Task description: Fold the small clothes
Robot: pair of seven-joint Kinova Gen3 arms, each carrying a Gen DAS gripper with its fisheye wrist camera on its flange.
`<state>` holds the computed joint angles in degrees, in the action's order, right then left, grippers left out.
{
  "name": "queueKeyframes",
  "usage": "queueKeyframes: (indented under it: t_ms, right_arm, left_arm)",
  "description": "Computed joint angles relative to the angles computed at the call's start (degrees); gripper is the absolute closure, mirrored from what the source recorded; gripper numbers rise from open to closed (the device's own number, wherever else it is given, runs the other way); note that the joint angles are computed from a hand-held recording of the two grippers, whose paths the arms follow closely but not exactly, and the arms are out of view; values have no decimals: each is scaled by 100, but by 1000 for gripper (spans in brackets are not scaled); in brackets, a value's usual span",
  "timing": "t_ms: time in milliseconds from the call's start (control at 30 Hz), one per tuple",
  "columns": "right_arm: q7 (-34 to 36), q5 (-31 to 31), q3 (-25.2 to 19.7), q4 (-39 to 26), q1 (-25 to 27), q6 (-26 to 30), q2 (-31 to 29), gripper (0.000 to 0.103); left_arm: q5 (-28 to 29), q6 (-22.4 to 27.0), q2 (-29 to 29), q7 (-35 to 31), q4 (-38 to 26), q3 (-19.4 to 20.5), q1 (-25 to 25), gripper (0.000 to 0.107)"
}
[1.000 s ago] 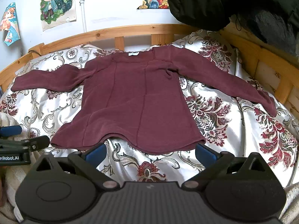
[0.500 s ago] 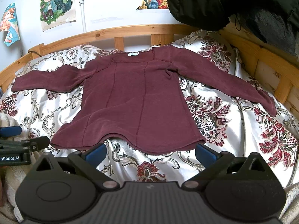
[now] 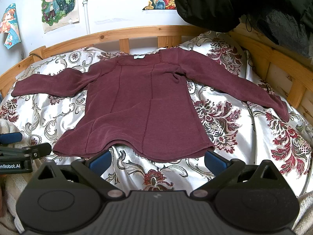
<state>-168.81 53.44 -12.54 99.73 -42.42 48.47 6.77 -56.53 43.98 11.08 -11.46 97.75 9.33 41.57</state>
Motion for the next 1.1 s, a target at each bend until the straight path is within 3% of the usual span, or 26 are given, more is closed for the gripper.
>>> queueKeyframes:
  t_ms: [900, 1100]
  right_arm:
    - [9, -24, -1, -12, -1, 5, 1, 0]
    - [187, -338, 36, -27, 125, -146, -42, 0]
  left_arm:
    - [72, -13, -44, -131, 46, 12, -88, 5]
    - [413, 174, 93, -659, -241, 57, -146, 5]
